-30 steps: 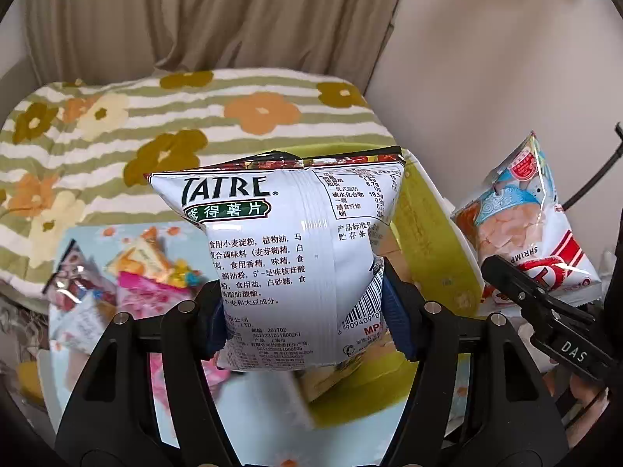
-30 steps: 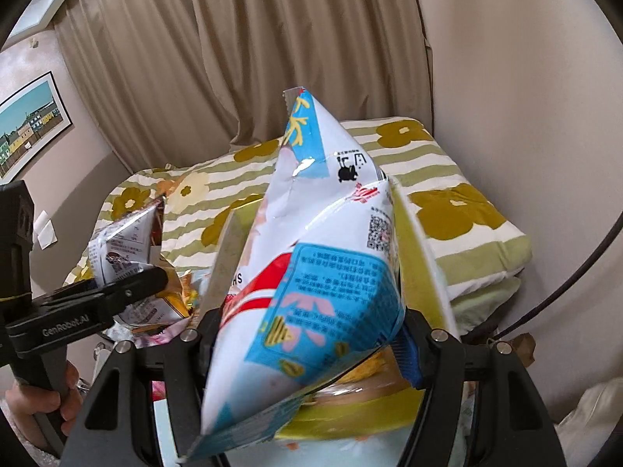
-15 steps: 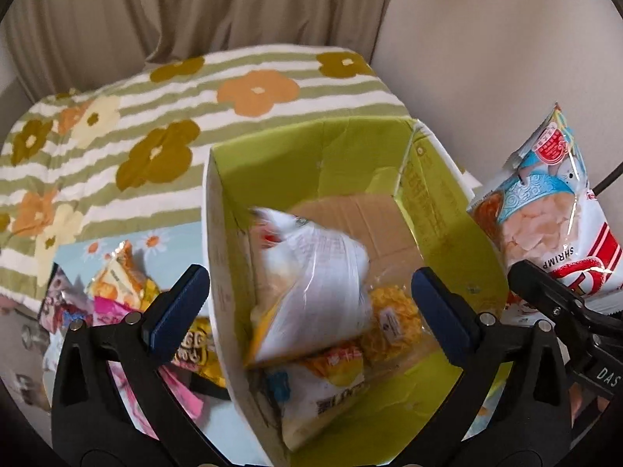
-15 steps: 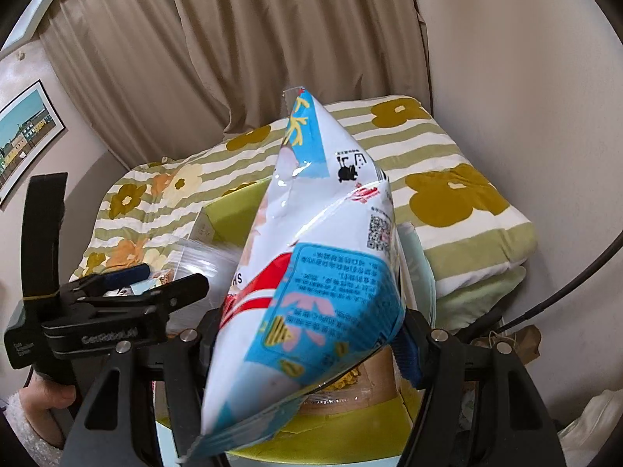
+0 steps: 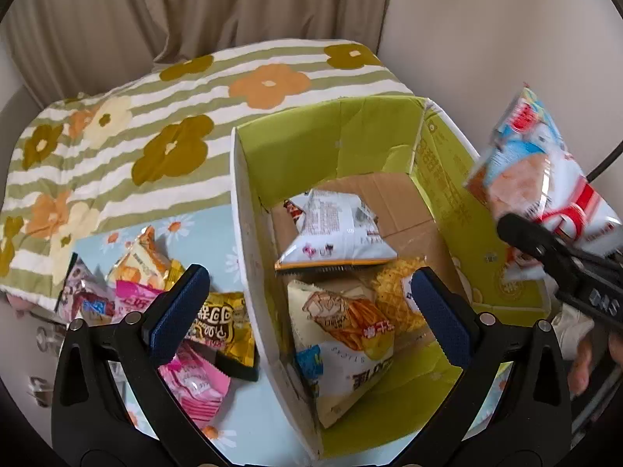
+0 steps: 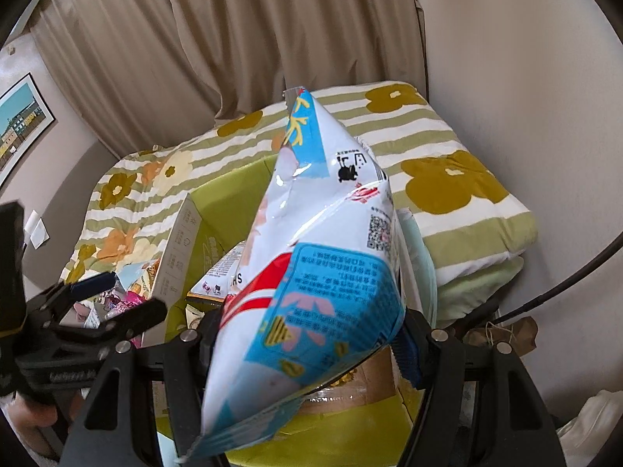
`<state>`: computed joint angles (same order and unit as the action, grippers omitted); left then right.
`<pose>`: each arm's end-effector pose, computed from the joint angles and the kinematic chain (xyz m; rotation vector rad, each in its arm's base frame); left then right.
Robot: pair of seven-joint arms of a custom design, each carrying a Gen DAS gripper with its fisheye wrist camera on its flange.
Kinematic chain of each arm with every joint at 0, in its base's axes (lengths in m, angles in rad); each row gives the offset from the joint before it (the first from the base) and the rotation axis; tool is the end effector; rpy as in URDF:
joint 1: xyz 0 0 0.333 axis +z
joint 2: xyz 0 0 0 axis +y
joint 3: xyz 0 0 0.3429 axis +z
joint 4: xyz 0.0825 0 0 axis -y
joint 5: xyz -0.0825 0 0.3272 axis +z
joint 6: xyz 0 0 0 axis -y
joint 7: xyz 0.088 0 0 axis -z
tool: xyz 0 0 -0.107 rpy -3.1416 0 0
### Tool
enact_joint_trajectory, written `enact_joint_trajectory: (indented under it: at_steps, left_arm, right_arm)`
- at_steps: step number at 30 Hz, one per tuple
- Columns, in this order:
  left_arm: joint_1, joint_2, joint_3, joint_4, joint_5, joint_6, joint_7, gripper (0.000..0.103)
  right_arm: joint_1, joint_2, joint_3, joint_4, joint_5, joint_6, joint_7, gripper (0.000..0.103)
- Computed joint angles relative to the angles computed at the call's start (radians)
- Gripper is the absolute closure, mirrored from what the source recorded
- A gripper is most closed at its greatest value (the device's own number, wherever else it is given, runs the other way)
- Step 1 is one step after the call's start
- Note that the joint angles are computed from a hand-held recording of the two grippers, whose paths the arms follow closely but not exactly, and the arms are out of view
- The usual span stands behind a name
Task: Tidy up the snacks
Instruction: 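Carry white TATRE bag with left tool while right tool carries shrimp-cracker bag into box, then withdraw both tools from the box toward the remaining snacks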
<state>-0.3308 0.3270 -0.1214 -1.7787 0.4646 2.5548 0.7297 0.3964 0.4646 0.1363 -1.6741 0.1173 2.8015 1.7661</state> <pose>0.5740 -0.2750 0.4775 -1.9980 1.8549 -0.5587 0.5993 0.3261 0.4676 -1.9209 1.5628 -0.1987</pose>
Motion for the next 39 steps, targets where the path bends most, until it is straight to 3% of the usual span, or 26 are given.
enact_joint_trajectory:
  at_steps: [5, 6, 7, 9, 14, 27, 29, 34, 39]
  left_arm:
    - [0.0, -0.042, 0.007, -0.052, 0.02, 0.02, -0.04, 0.0]
    - [-0.001, -0.046, 0.009, -0.055, 0.029, 0.017, -0.051, 0.0]
    - [0.001, -0.051, 0.008, -0.061, 0.034, 0.017, -0.06, 0.0]
    - [0.01, -0.06, 0.004, -0.072, 0.032, 0.021, -0.068, 0.0]
    - [0.023, -0.084, -0.002, -0.103, 0.038, 0.036, -0.094, 0.0]
    - [0.023, -0.158, -0.015, -0.188, 0.089, 0.067, -0.232, 0.0]
    - [0.021, -0.186, -0.018, -0.21, 0.122, 0.061, -0.278, 0.0]
    - [0.041, -0.291, -0.045, -0.292, 0.211, 0.038, -0.425, 0.0]
    - [0.092, -0.42, -0.093, -0.391, 0.277, -0.02, -0.531, 0.0]
  right_arm:
    - [0.038, 0.057, -0.043, 0.082, -0.058, -0.028, 0.028, 0.036]
    - [0.044, 0.067, -0.048, 0.091, -0.072, -0.024, 0.028, 0.028]
    - [0.042, 0.073, -0.044, 0.094, -0.077, -0.011, 0.023, 0.013]
    - [0.038, 0.076, -0.037, 0.082, -0.074, 0.026, 0.024, 0.001]
    - [0.048, 0.041, -0.044, 0.001, -0.093, 0.112, 0.025, 0.001]
    - [0.0, -0.049, 0.013, -0.055, -0.066, 0.028, -0.106, 0.001]
    - [-0.011, -0.067, 0.034, -0.071, -0.044, 0.04, -0.145, 0.001]
    - [-0.09, -0.09, 0.159, -0.09, 0.134, 0.063, -0.33, 0.001]
    - [-0.085, -0.114, 0.199, -0.106, 0.249, 0.101, -0.464, 0.0]
